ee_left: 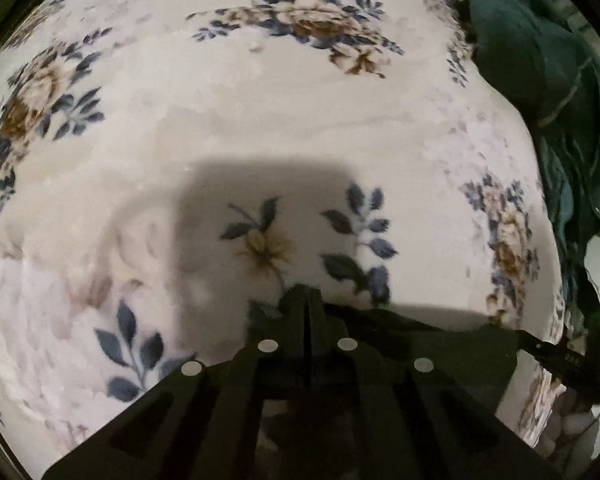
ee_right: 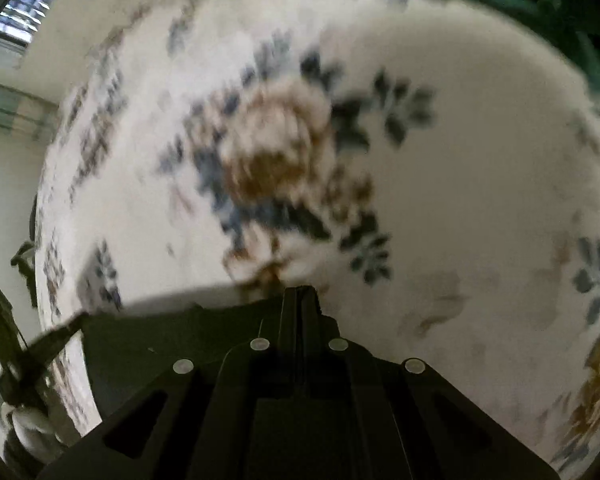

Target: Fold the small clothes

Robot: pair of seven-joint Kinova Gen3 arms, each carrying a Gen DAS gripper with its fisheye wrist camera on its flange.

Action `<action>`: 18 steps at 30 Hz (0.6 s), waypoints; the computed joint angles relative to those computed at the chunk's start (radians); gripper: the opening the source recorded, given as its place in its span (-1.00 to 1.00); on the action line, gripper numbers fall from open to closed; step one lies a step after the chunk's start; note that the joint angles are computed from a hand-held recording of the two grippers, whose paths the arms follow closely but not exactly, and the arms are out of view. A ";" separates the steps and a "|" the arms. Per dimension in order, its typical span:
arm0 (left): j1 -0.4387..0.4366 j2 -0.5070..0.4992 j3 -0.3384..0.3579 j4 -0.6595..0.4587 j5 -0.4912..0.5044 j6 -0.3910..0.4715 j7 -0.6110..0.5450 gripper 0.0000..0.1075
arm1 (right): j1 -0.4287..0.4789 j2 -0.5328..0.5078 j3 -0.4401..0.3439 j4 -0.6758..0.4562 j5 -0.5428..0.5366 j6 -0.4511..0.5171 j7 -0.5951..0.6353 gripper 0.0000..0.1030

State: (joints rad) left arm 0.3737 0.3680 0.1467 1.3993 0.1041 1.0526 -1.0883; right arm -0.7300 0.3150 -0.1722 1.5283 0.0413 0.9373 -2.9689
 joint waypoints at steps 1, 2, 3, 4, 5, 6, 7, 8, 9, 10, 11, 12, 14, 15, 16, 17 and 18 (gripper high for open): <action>-0.002 -0.019 0.000 0.012 0.010 -0.003 -0.018 -0.97 | 0.046 -0.013 -0.033 0.031 -0.041 -0.041 0.024 -0.96; -0.013 -0.045 0.018 0.033 0.017 -0.005 -0.031 -0.97 | 0.092 -0.044 -0.068 0.071 -0.081 -0.081 0.031 -0.92; -0.007 -0.057 0.019 0.039 0.007 0.009 -0.027 -0.96 | 0.118 -0.082 -0.095 0.117 -0.113 -0.122 0.022 -0.85; 0.019 -0.071 0.008 0.043 -0.019 0.031 -0.008 -0.88 | 0.127 -0.129 -0.113 0.163 -0.129 -0.159 -0.003 -0.51; 0.035 -0.096 0.009 0.064 -0.041 0.037 0.004 -0.76 | 0.116 -0.174 -0.122 0.204 -0.128 -0.180 -0.044 -0.09; 0.044 -0.120 0.014 0.088 -0.048 0.043 0.010 -0.30 | 0.087 -0.208 -0.112 0.231 -0.138 -0.185 -0.085 -0.06; 0.048 -0.146 0.018 0.116 -0.044 0.054 0.020 0.32 | 0.041 -0.252 -0.090 0.266 -0.165 -0.192 -0.125 -0.05; 0.053 -0.171 0.021 0.148 -0.040 0.056 0.043 0.54 | 0.010 -0.279 -0.086 0.289 -0.194 -0.202 -0.166 -0.05; 0.058 -0.192 0.023 0.173 -0.043 0.057 0.067 0.61 | -0.004 -0.295 -0.101 0.306 -0.209 -0.212 -0.207 -0.05; 0.066 -0.214 0.030 0.199 -0.055 0.063 0.099 0.61 | -0.006 -0.314 -0.126 0.326 -0.223 -0.223 -0.247 -0.05; 0.077 -0.232 0.041 0.220 -0.083 0.078 0.140 0.61 | -0.025 -0.331 -0.142 0.351 -0.244 -0.245 -0.288 -0.05; 0.103 -0.244 0.034 0.235 -0.103 0.099 0.177 0.61 | -0.055 -0.333 -0.140 0.361 -0.249 -0.254 -0.329 -0.05; 0.099 -0.271 0.052 0.278 -0.094 0.103 0.222 0.61 | -0.147 -0.310 -0.109 0.370 -0.226 -0.274 -0.410 -0.05; 0.097 -0.280 0.057 0.297 -0.083 0.103 0.234 0.61 | -0.193 -0.293 -0.087 0.367 -0.205 -0.275 -0.451 -0.05; 0.097 -0.282 0.063 0.308 -0.078 0.108 0.246 0.61 | -0.240 -0.277 -0.064 0.362 -0.171 -0.276 -0.491 -0.18; 0.098 -0.285 0.067 0.318 -0.076 0.112 0.259 0.61 | -0.286 -0.269 -0.036 0.349 -0.130 -0.264 -0.532 -0.85; 0.097 -0.288 0.070 0.323 -0.078 0.113 0.267 0.61 | -0.332 -0.253 -0.009 0.323 -0.090 -0.236 -0.573 -0.86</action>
